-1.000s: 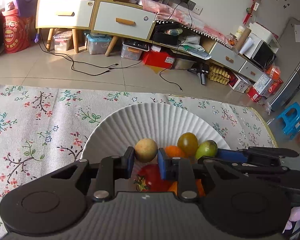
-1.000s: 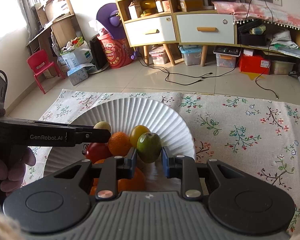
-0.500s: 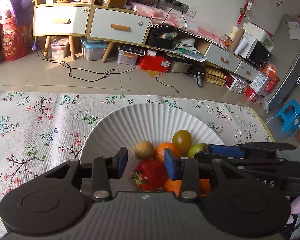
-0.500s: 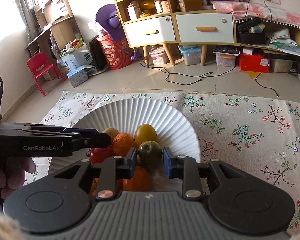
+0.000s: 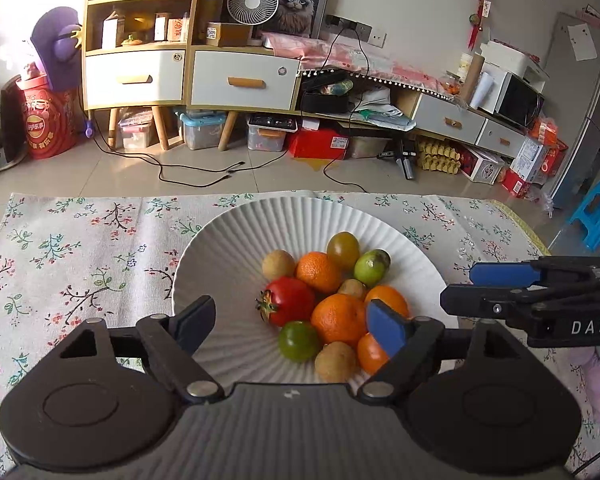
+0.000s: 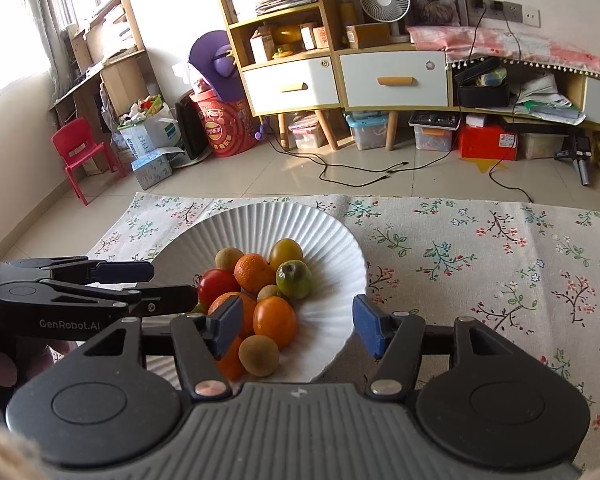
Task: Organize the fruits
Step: 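Withdraw both tools toward the red tomato and green lime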
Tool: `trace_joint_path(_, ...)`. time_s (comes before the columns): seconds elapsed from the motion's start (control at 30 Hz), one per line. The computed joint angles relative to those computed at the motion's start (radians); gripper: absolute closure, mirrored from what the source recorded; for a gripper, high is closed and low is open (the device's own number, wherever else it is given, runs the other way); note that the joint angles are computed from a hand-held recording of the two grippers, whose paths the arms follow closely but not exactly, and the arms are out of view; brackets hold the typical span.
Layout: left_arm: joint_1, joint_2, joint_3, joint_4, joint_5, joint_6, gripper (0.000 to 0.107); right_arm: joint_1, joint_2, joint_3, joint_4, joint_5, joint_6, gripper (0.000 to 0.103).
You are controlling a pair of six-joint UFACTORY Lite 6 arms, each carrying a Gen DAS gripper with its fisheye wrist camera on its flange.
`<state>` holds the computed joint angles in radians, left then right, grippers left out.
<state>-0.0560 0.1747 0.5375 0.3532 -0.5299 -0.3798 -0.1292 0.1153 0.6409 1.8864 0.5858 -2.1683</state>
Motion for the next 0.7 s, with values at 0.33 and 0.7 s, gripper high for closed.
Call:
trace_joint_path(0.33, -0.132, -0.226, -0.198, -0.329, 0.041, 0.207, 0.009, -0.042, -0.204, -0.174, -0.043, 0.007, -0.021, 0.013)
trace_joint_path(0.7, -0.290, -0.353, -0.342, -0.751, 0.077, 0.459, 0.009, -0.069, -0.319, -0.292, -0.050, -0.019, -0.029, 0.001)
